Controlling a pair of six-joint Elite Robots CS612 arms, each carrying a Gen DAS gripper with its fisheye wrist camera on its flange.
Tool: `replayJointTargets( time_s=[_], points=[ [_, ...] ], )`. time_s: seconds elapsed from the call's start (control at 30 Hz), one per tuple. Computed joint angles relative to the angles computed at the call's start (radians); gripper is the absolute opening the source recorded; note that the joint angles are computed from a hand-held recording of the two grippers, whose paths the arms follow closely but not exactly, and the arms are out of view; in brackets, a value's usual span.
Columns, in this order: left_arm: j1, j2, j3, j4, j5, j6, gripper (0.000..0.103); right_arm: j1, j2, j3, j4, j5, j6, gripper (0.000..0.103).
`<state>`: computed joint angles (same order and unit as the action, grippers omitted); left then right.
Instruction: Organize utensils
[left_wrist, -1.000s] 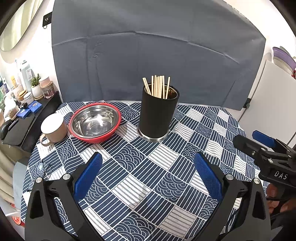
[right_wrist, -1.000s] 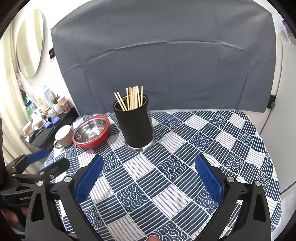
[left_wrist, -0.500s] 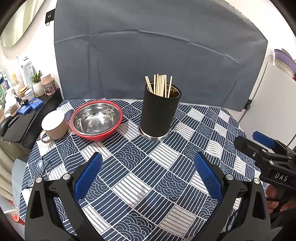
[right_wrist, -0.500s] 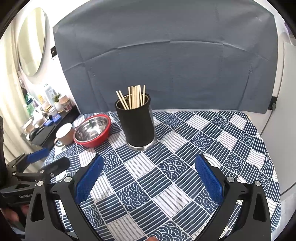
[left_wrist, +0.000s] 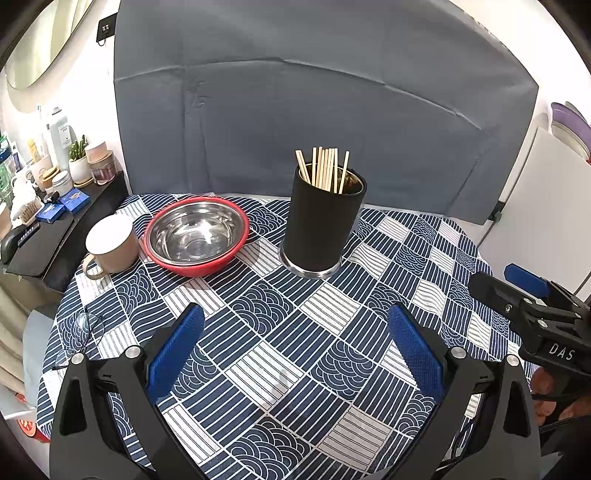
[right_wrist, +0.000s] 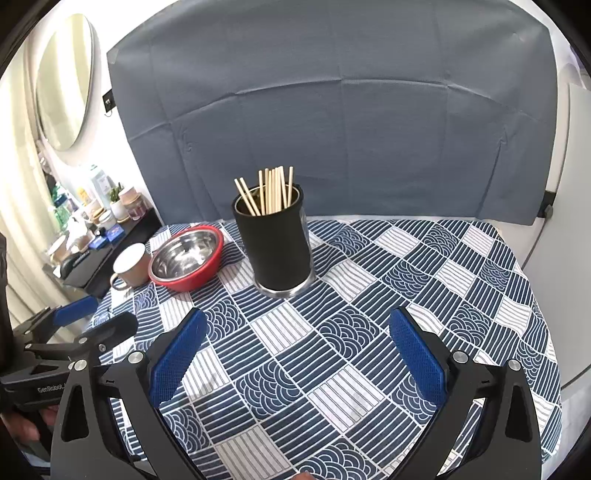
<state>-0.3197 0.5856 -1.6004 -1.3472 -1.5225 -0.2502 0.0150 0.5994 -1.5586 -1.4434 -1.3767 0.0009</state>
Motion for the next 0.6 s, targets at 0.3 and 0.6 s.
replayJointTargets(
  time_s=[0.3,0.6],
  points=[
    [-0.004,-0.002,0.001,0.005,0.015,0.008,0.097,-0.001,-0.001,0.001,0.002,0.002,0.000,0.095],
    [-0.011,-0.009,0.006,0.030,0.052,0.024,0.097,-0.006,0.003,-0.004,0.003,0.012,0.011,0.095]
  ],
)
